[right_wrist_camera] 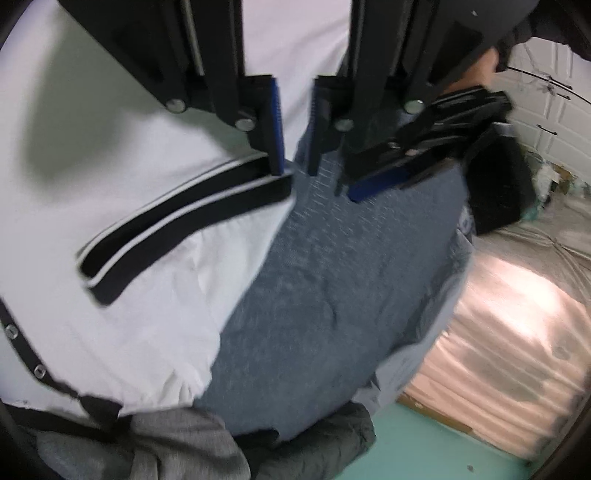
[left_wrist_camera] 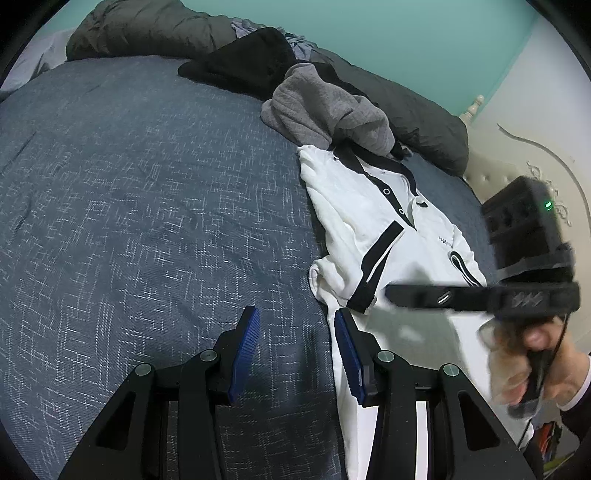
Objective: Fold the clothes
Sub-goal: 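Release the sleeve and move the right gripper toward the collar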
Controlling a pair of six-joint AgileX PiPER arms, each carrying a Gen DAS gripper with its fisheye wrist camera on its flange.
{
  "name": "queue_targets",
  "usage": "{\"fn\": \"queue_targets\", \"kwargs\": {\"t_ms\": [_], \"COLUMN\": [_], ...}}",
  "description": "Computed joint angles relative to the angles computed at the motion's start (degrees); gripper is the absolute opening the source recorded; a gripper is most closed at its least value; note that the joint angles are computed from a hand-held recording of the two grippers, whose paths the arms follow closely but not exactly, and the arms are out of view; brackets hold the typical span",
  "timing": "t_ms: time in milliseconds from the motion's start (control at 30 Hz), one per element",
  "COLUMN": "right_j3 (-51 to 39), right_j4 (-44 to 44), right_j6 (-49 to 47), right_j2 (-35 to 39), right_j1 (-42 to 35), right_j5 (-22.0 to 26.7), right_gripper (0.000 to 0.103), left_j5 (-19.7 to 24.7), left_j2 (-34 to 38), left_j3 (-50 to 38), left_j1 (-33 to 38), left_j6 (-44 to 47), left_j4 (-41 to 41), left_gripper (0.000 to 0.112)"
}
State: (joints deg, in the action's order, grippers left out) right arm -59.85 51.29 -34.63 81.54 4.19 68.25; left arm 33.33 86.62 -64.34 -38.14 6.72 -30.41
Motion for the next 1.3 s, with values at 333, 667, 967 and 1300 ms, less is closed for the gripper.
{"fn": "queue_targets", "kwargs": {"t_ms": [333,667,967,1300], "right_j3": [-9.4,-6.0,-5.7,-9.1], "right_j4": [-7.3,-12.4,-17.5,-15.3], "right_j6": [9.6,8.9,9.7,7.2], "right_j2": [6.1,5.4,3.9,5.2], "right_j1": [-7.4,-1.2,0.2,-6.7], "right_j5": [-6.5,-12.7,-12.8,-6.6], "right_gripper": [0.034,0.007,0.005,0.008], "left_j5": [0.0,0.1,0.3,-0.1], "left_j2": [0.6,0.9,1.3,3.0], "left_j3": [0.3,0.0,-0.3,-0.8], "left_j1": [0.1,-0.2,0.3,0.2], "left_j6": [0.9,0.6,1.2,2.9], "left_j4": [-1.5,-1.0,-1.6,-3.5], "left_gripper": [0.046,0.046,0.046,0.046]}}
